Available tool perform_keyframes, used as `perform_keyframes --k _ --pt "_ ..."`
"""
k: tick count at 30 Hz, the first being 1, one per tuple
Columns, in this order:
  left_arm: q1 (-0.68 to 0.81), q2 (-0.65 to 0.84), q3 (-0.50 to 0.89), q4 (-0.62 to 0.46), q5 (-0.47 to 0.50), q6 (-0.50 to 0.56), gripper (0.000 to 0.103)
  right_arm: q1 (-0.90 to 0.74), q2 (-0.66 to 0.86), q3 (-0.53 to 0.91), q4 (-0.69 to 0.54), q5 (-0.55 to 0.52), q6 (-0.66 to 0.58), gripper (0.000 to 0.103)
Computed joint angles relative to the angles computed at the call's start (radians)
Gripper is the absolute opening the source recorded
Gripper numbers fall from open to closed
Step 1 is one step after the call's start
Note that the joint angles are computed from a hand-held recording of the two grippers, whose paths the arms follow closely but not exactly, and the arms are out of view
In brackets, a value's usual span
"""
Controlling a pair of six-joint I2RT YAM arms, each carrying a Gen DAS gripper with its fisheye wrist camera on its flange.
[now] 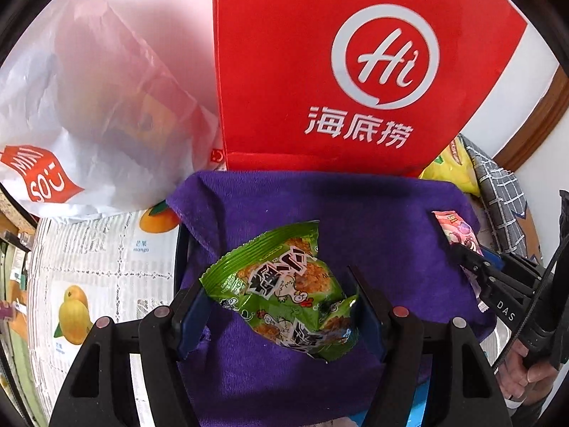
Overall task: Organize snacks
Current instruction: 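Open both tools to release the snacks on the purple towel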
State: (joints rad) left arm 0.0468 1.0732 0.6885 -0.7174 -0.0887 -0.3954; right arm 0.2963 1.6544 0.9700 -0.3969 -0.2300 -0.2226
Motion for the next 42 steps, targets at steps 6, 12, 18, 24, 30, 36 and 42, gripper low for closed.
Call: perform_keyframes --k 6,12,18,24,30,36,42 --pt "-0.028 0.031 0.0 0.006 -0.025 -0.012 0.069 0.0 0.016 0.004 0.002 0.006 -0.002 0.021" --pt "-0.047 0.039 0.003 0.008 -0.029 -0.014 0.069 0.012 0.038 0.011 0.001 0.027 0.0 0.023" --pt "-0.056 0.052 0.004 0.016 -0.024 -0.018 0.07 0.033 0.024 0.006 0.009 0.043 0.003 0.025" --pt "-0.064 0.06 0.004 0.027 -0.011 -0.012 0.07 0.025 -0.04 -0.011 0.01 0.024 0.004 0.041" --pt "-0.096 0.065 0.011 0.036 -0.021 -0.014 0.074 0.011 -0.094 -0.012 -0.006 -0.003 -0.002 0.058" --pt "-0.113 0.04 0.012 0.051 -0.005 -0.012 0.081 0.005 -0.095 0.013 -0.044 -0.008 -0.006 0.067" --pt "-0.124 0.0 0.015 0.041 -0.023 -0.019 0.089 0.012 -0.112 0.002 -0.037 0.019 -0.006 0.075"
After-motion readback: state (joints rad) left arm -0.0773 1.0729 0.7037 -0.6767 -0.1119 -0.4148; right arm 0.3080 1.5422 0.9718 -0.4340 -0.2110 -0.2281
